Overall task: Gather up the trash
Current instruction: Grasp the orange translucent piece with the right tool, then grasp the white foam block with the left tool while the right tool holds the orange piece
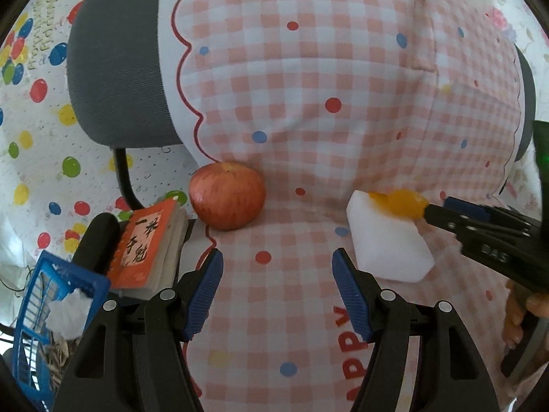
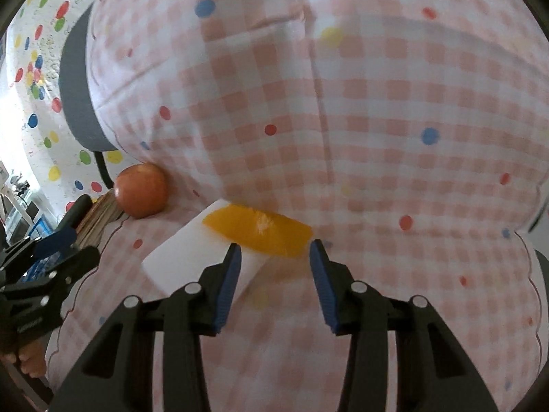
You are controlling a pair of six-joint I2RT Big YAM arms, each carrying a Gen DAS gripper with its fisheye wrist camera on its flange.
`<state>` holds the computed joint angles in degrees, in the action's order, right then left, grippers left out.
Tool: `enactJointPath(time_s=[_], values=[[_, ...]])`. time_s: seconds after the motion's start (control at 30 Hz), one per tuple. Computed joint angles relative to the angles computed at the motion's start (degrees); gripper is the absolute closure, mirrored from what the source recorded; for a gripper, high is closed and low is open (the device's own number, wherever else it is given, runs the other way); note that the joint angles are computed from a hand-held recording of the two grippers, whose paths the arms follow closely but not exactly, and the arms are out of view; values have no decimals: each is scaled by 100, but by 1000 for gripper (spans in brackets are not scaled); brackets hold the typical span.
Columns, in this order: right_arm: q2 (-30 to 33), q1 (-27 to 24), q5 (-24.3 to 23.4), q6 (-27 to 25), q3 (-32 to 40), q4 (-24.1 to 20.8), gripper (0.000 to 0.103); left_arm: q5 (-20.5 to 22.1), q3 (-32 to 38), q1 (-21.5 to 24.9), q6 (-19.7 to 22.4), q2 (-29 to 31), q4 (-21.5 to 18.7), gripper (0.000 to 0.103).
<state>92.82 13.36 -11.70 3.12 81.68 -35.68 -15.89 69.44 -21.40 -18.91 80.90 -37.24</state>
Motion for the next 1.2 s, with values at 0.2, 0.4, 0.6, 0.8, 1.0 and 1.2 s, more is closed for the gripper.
enactJointPath(time_s=[0.2, 0.4, 0.6, 0.8, 1.0, 1.2], values=[[428, 13, -298, -210, 455, -281, 65, 95, -4, 31, -4, 62, 80, 36], [117, 91, -212, -368, 188, -198, 101, 107, -36, -34, -33, -65, 31, 36], [-720, 43, 214, -302, -502, 170, 101, 373, -156, -250, 128, -204, 131, 35], [-1337, -206, 503, -152, -941, 199, 101, 434, -93, -557, 214, -47, 253, 18], [-1594, -458, 400, 21, -1194, 228, 101, 108, 320, -804, 411, 501, 94, 17], [-1643, -549, 307, 111, -1270, 329, 101, 58, 662, -826, 452, 882, -31, 17]])
